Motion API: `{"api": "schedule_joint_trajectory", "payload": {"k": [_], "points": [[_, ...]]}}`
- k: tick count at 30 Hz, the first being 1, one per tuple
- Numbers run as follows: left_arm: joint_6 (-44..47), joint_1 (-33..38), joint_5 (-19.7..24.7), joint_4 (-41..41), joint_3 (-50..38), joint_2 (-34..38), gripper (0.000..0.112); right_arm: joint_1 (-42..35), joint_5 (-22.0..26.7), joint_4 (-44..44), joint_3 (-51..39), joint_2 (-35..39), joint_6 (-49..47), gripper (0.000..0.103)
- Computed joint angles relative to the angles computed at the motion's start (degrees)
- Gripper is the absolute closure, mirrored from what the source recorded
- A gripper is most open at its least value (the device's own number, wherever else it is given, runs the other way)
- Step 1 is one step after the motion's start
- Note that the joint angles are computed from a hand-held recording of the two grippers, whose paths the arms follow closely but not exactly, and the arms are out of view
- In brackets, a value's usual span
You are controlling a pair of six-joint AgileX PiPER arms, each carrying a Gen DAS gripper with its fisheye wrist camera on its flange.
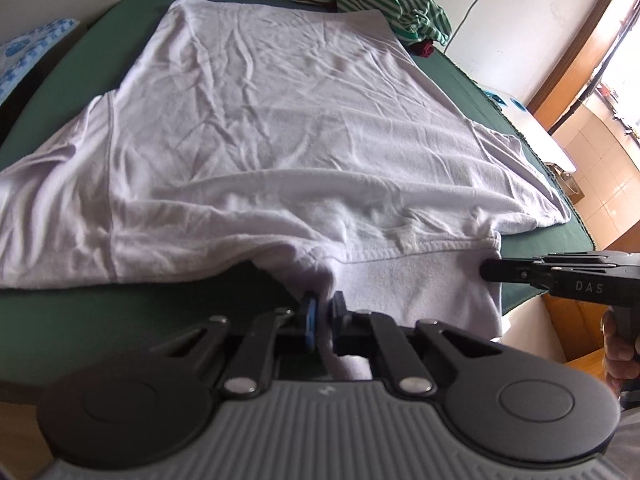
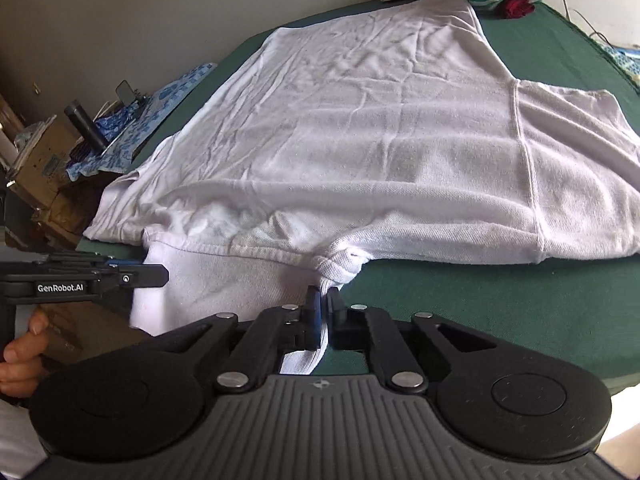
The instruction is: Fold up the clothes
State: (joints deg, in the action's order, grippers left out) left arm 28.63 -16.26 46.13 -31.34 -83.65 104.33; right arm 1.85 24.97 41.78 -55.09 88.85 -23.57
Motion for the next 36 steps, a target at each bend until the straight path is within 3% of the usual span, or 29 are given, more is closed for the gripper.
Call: {"api": "schedule_joint_trajectory", "payload": {"k": [3,6,10,11,13,14,17,19,23,27,28,30,33,35,36], "points": [[7.8,1.2,2.1,-2.9,2.3,-3.5,0.111,0.0,1.3,1.7,1.7,-3.3,-1.6,0.101],[11.5,2.9,7.4,-3.1,1.7,-2.9,0.112,0.6,1.6,-4.5,2.5,-4.4,5.6,0.100],[12.5,2.5,9.6,1.2,0.2,-1.2,0.112,2.0,2.0,-11.1,1.8,-3.4,15.0,0.098],[13.6,2.8,9.8,1.2,0.1,-1.5,0.112,2.4,2.4,-12.5,1.3,-3.2,17.2,0.093],[17.0,4.2,9.0,0.1,0.1,-3.6,0.111,2.3,4.1,-15.5,0.7,-4.8,19.7,0.091],[17.6,4.6,7.6,0.0,-0.4,-4.1,0.104,2.1,4.7,-16.8,0.6,-5.8,20.7,0.090],[15.8,4.1,1.8,1.7,-3.1,-3.0,0.082,2.1,1.9,-18.8,0.7,-7.9,22.3,0.088],[11.5,2.3,-1.1,5.7,-6.7,0.7,0.083,2.6,-1.2,-18.2,-0.4,-6.2,22.6,0.087],[0.1,0.3,0.4,17.5,-13.6,8.3,0.084,4.1,-5.1,-16.2,-4.4,1.4,22.5,0.086],[2.0,3.2,-2.7,17.1,-7.0,4.8,0.071,4.5,-4.3,-30.4,-4.3,2.4,37.5,0.082],[1.8,3.9,-2.7,17.4,-6.2,4.1,0.064,4.0,-4.6,-32.0,-2.9,1.5,39.2,0.089],[0.9,5.0,-1.4,18.2,-5.8,3.3,0.059,2.6,-3.9,-30.2,-1.5,-0.3,38.9,0.089],[-0.6,4.7,-0.5,20.2,-7.5,3.3,0.070,4.2,-7.1,-32.4,-0.6,-2.2,42.1,0.076],[-0.7,3.9,-1.0,19.3,-9.2,3.4,0.069,5.8,-7.2,-38.4,-2.8,0.4,48.1,0.055],[-0.4,3.4,-1.1,18.5,-10.3,3.6,0.068,5.9,-6.4,-40.7,-3.6,1.3,50.7,0.056]]}}
